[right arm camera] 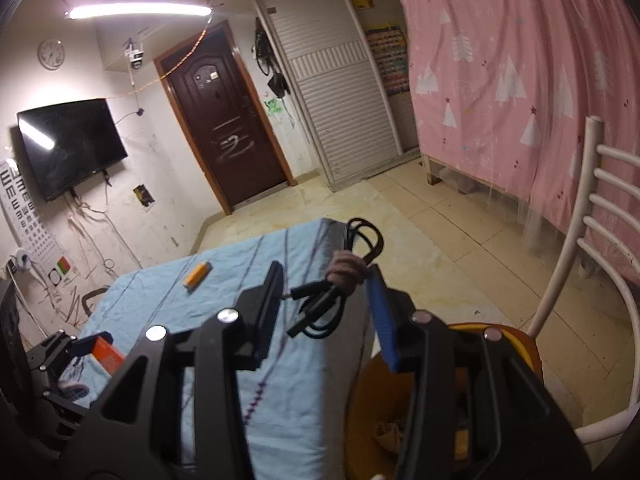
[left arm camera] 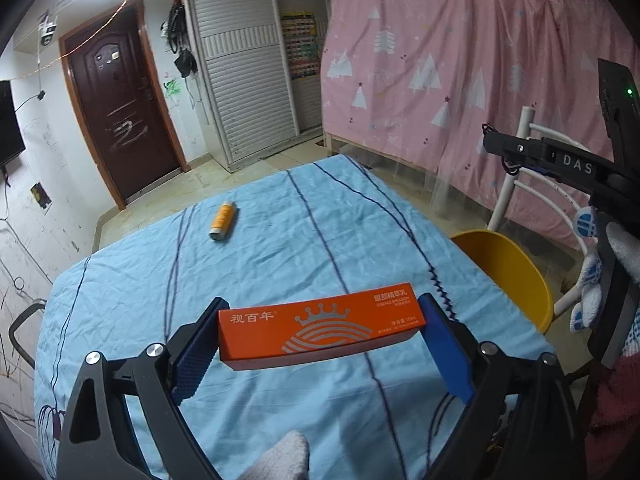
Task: Collect trash
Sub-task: 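Carry the box and cable over the yellow bin and release both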
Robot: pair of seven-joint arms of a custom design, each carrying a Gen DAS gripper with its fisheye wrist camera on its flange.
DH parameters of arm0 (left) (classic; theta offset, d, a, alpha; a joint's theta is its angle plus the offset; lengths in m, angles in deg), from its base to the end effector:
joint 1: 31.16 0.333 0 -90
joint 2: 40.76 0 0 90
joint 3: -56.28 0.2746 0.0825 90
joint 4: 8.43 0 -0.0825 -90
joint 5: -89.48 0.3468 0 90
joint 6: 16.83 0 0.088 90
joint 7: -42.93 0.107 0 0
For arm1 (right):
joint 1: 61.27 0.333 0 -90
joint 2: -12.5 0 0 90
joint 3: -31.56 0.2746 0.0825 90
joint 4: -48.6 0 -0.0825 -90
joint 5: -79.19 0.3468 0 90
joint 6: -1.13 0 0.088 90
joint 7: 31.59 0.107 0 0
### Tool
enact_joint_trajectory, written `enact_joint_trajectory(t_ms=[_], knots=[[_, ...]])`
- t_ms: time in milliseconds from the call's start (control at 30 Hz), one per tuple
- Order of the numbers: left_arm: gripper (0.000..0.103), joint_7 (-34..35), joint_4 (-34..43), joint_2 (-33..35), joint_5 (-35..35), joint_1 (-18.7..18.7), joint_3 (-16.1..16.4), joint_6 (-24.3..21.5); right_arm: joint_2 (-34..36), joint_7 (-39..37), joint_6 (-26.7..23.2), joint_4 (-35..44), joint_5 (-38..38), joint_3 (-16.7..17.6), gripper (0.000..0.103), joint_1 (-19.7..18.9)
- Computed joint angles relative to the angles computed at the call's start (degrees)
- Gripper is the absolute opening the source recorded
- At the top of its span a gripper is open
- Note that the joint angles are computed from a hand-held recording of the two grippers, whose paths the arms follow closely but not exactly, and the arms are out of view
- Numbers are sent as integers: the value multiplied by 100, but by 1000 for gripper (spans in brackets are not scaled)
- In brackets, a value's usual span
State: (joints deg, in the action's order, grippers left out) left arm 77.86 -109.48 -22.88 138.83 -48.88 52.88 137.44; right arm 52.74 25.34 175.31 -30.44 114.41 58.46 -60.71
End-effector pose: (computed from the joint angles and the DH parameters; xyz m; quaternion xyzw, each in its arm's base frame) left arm 0.5841 -0.2485 0.4278 -0.6262 0.6726 -0.2428 0.3109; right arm 0.6859 0.1974 0.4125 -0.6662 0.5406 -0.1392 0.4944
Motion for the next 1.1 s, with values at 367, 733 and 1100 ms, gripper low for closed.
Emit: enact_joint_trajectory(t_ms=[367, 733, 1100], knots=[[85, 1173, 1262, 872, -711, -347, -146, -217, -325, 51, 304, -688, 15, 3, 49, -413], [85, 2242, 2599, 1763, -1481, -811, -89, -485, -294, 62, 643, -915, -53, 543, 67, -1024], [85, 2989, 3547, 2657, -2746, -758, -252, 378, -122, 356, 1322, -1234, -440, 1656, 77, -2072]])
